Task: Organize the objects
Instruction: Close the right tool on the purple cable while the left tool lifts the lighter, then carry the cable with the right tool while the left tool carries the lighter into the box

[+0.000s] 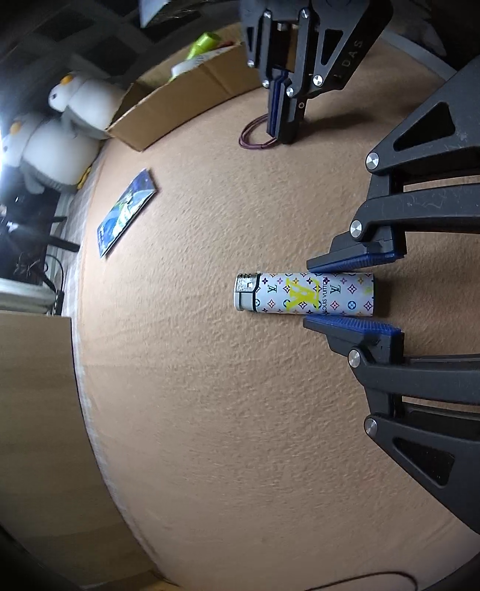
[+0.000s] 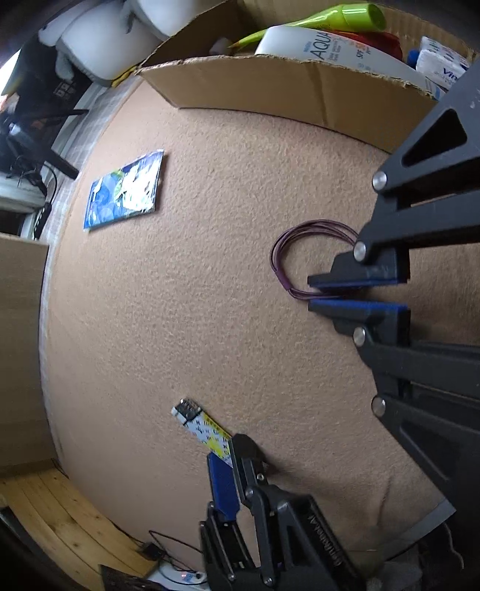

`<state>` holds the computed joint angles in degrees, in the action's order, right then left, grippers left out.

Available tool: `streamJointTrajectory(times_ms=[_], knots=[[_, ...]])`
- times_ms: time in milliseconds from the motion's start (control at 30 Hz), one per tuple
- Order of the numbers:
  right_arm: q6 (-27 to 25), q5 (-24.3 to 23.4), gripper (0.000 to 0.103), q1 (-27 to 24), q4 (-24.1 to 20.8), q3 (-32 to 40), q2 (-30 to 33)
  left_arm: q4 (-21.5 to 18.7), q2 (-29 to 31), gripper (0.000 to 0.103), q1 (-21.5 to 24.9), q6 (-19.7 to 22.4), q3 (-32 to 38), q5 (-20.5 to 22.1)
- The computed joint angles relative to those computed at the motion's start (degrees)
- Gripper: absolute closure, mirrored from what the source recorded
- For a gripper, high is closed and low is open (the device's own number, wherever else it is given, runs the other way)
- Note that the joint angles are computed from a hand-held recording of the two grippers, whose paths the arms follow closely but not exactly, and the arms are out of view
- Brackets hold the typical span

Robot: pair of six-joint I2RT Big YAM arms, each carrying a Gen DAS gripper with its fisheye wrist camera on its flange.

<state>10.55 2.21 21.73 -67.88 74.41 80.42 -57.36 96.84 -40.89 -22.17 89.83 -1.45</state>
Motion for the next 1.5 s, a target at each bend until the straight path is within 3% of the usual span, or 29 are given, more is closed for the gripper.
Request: streamJointTrajectory(times_ms=[300,600,800,1200,1400,1500], knots=[[6.74,-7.96,0.101,-3.57,4.69,-3.91,-4.83,1.72,-2.46,0.078,0.91,-3.93,-2.77,3.21],[9.68,-10.26,0.101,-5.34,6.67,-3.57,-8.61,2.4,-4.0,0.078,0.43,-4.38,-2.09,3.52],[10.08,-10.49,0.101,-7.23,7.07,-2.46,-11.46,1.9,-2.99,0.078,-0.6,-3.29,1.87,4.09],[6.63,-8.0,0.101,-16.19,4.3,-2.94,-18.24,-1.36,7.38,0.078,-6.49,-0.18,20.0,5.05],[4.06,-8.93,0.101,-23.08,3.19,-4.92,-20.78,-5.88,16.43,0.078,-9.64,1.58,34.79,5.29],[3.26,-10.27,0.101,-25.97,3.04,-5.5,-21.13,-10.76,23.22,0.078,-10.76,2.49,46.32,5.18]])
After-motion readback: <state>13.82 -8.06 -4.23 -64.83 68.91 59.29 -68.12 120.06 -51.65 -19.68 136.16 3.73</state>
